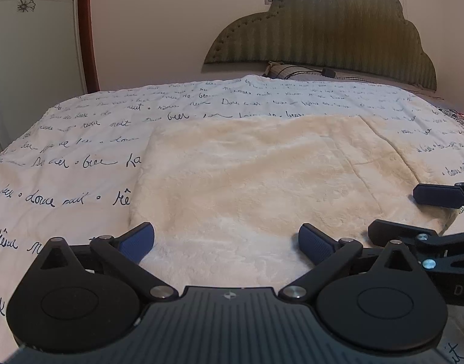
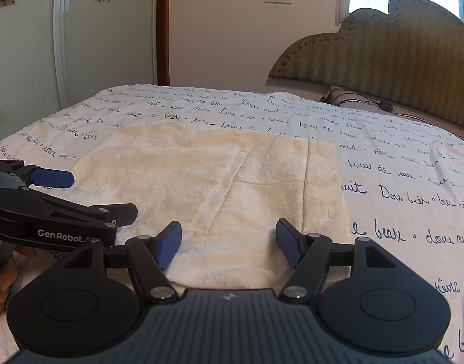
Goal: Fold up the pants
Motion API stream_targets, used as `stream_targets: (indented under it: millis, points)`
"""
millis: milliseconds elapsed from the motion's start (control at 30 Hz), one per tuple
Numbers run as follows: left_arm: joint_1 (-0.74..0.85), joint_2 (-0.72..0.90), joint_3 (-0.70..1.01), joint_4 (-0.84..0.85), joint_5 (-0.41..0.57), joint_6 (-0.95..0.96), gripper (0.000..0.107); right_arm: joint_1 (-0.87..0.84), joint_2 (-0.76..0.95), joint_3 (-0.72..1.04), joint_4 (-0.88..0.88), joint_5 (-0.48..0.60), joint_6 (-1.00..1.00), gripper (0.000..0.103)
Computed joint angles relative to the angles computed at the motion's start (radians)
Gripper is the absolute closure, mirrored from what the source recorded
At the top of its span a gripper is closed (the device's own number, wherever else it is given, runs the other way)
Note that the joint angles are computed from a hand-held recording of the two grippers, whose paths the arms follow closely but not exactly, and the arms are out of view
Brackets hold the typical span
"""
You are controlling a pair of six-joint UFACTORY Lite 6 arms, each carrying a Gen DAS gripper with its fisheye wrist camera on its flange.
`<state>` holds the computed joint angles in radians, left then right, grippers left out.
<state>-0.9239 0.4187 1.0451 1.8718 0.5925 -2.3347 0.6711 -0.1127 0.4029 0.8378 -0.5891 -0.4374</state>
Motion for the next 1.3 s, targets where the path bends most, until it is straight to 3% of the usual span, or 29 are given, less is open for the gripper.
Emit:
stream_targets:
  millis: [267, 400, 467, 633, 900, 1133, 1300]
  points:
    - [-0.053, -0.09, -0.056, -0.13, 0.03, 0.05, 0.004, 0.159, -0.034, -0.005, 0.315, -0.066, -0.202, 0.027]
    - [-0.07, -0.125, -0.112, -0.105, 0.044, -0.024, 0.004, 0.191, -0.111, -0.039, 0.365, -0.058, -0.198, 0.011]
    - [-0.064, -0.099, -0.101, -0.102, 0.046, -0.029, 0.004, 0.187, -0.096, -0.036, 0.343, -0.055, -0.177, 0.009]
    - [-0.068, -0.121, -0.123, -0.104, 0.047, -0.029, 0.004, 0.217, -0.008, -0.004, 0.36, -0.082, -0.187, 0.008]
    - [-0.055, -0.211, -0.19, -0.144, -0.01, -0.05, 0.004, 0.299, -0.163, -0.092, 0.545, -0.112, -0.291, 0.005]
    - [-0.104, -0.278, -0.245, -0.193, 0.031, -0.032, 0.004, 0.267, -0.323, -0.193, 0.626, -0.029, -0.277, 0.005]
    - [-0.144, -0.332, -0.285, -0.241, 0.052, -0.006, 0.004, 0.38, -0.363, -0.208, 0.759, -0.128, -0.355, 0.005]
